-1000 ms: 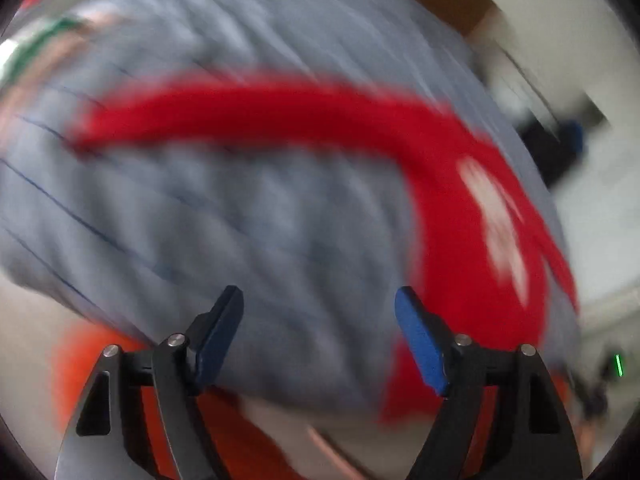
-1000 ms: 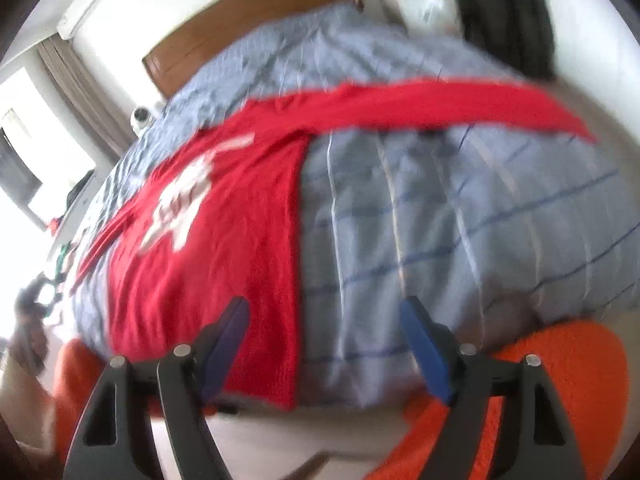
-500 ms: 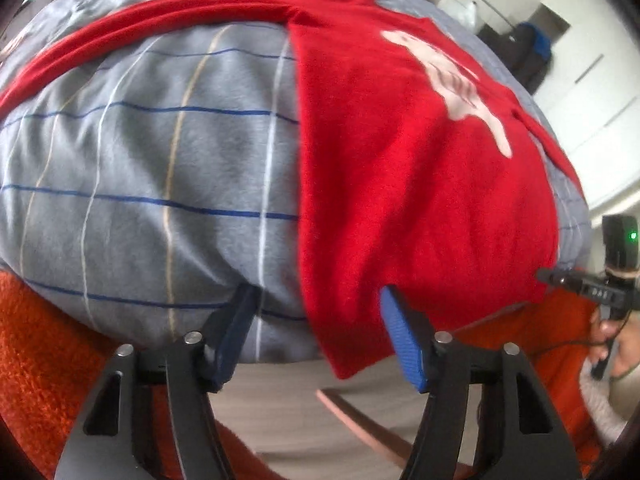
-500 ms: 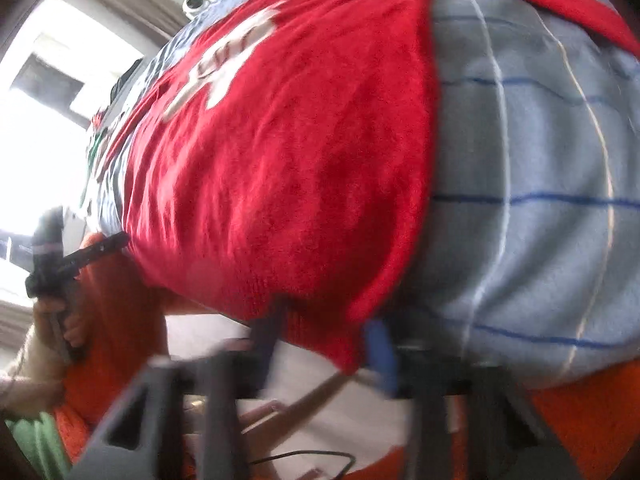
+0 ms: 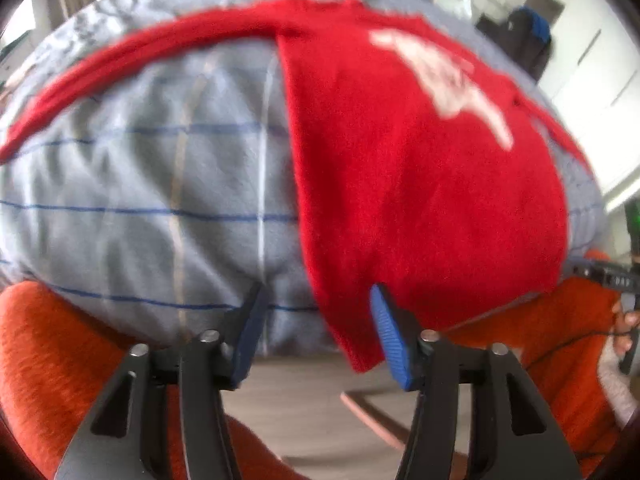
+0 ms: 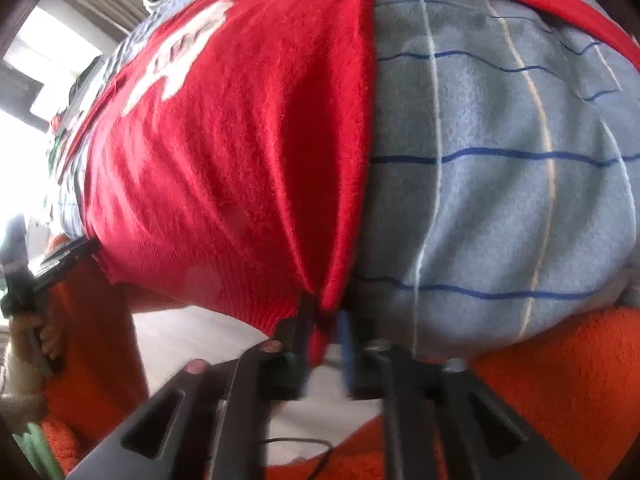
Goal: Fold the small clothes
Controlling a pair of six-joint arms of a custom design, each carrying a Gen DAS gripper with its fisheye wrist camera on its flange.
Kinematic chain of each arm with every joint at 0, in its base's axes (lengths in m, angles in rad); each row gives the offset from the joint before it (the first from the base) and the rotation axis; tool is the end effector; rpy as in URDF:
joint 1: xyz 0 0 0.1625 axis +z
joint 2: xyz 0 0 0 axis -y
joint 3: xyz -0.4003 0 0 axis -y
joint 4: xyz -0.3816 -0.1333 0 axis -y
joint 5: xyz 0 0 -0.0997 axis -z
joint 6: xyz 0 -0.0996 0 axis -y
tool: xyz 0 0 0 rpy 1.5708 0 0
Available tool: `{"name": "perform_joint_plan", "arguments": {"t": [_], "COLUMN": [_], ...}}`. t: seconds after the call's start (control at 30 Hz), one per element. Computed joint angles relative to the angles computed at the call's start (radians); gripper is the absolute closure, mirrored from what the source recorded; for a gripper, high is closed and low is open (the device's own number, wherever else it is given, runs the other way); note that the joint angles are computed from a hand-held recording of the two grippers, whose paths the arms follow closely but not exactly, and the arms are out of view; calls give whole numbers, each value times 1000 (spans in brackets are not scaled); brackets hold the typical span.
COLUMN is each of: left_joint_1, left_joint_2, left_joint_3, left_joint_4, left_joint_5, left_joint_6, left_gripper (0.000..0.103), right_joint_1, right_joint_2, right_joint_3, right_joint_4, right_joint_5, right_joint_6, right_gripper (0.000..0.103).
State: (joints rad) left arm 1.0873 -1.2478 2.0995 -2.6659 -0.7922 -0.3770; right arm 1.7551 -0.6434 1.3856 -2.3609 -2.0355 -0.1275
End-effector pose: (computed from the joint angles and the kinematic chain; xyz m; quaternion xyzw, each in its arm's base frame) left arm -0.0489 -0.5303 0.2102 0.0029 0.9195 -0.2592 0.2956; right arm 0.2164 -0.6772 0.0606 0.1456 -0.9619 0.0298 0.2294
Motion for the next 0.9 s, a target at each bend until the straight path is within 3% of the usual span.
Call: {"name": "perform_joint_plan", "arguments": {"t": [0.03,0.1,0.23,0.4,0.57,0.7,0.77,0.9], "left_joint_1": [-8,-30,-14,56,98,122,124,129], "left_joint_2": [-8,-11,40,122,206,182,184,202], "left_joint_3": [10,24,-31,-122,-167,-141,-142,-163], "left_joint_4": [-32,-145,-285,-480,-626,-512,-535,-516], "left_joint_5": [10,68,137,177,248,249,247,260], "left_joint_6": [10,61,185,328,452,358,370,362], "left_gripper": [29,21,14,14,14,13,7,5], "right_joint_1": [5,22,45,39,10,-3,-8,-18], "right_joint_2": [-19,-61,-70,38,67,55,60,66], "right_joint_3": [22,83,143,73,37,49,50,42], "right_joint_4": [-42,-180,-521,-799,-788,-793,-800,-767], "right_joint_5": [-10,-18,-62,-76,-61,-62,-70,-78], "right_joint_6": [-17,-74,-176,-241,-189,-181,-180,-158], "right_gripper": [50,49,29,26,26,26,26,26]}}
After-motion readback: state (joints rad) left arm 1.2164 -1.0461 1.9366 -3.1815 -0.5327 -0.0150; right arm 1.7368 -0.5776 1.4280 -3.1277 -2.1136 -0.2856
